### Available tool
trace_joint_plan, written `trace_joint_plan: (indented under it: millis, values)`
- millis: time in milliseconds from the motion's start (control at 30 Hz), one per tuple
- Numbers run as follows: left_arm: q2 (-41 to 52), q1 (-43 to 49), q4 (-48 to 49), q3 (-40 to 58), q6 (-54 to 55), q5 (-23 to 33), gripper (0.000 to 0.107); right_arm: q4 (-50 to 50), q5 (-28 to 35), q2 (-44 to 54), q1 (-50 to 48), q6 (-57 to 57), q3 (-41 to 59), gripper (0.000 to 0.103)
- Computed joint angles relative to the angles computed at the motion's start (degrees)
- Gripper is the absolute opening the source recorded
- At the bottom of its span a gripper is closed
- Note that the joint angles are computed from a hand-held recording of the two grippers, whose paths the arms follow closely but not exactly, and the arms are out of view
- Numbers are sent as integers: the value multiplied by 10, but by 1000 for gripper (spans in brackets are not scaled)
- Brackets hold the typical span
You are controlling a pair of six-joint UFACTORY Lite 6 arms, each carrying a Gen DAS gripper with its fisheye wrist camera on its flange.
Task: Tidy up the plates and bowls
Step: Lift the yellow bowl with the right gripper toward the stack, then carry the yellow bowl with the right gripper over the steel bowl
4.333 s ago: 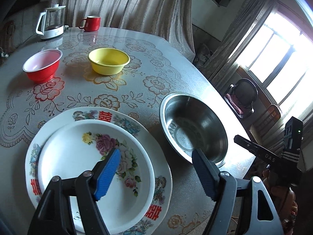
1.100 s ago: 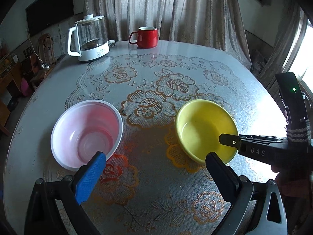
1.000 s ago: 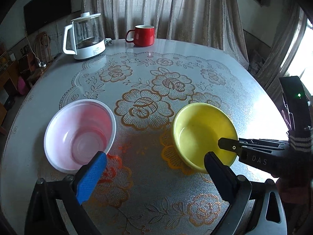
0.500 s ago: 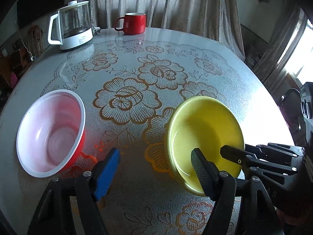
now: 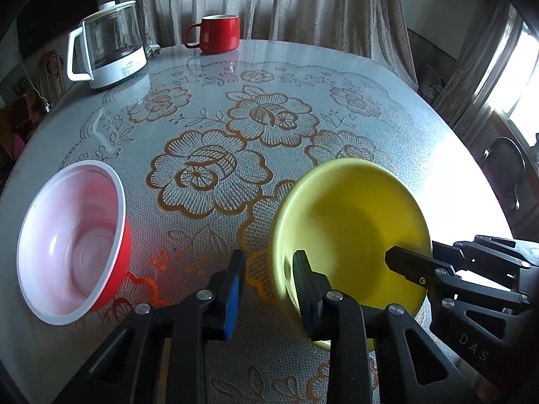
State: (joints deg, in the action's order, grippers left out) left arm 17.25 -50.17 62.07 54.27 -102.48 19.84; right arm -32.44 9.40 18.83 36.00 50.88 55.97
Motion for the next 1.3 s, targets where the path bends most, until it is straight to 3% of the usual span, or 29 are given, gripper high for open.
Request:
trace_joint_plan:
  millis: [167,767,1300]
  values:
    - [12,-3,-22,14,32,0,14,-43,9,0,8,37,4,16]
    - [6,-2,-32,7,38,-11,14,-168,39,-5,32,161,3,16]
    - [-110,-67,-48,-42,15,45,14,-233,84,-115,79,249,-64,16]
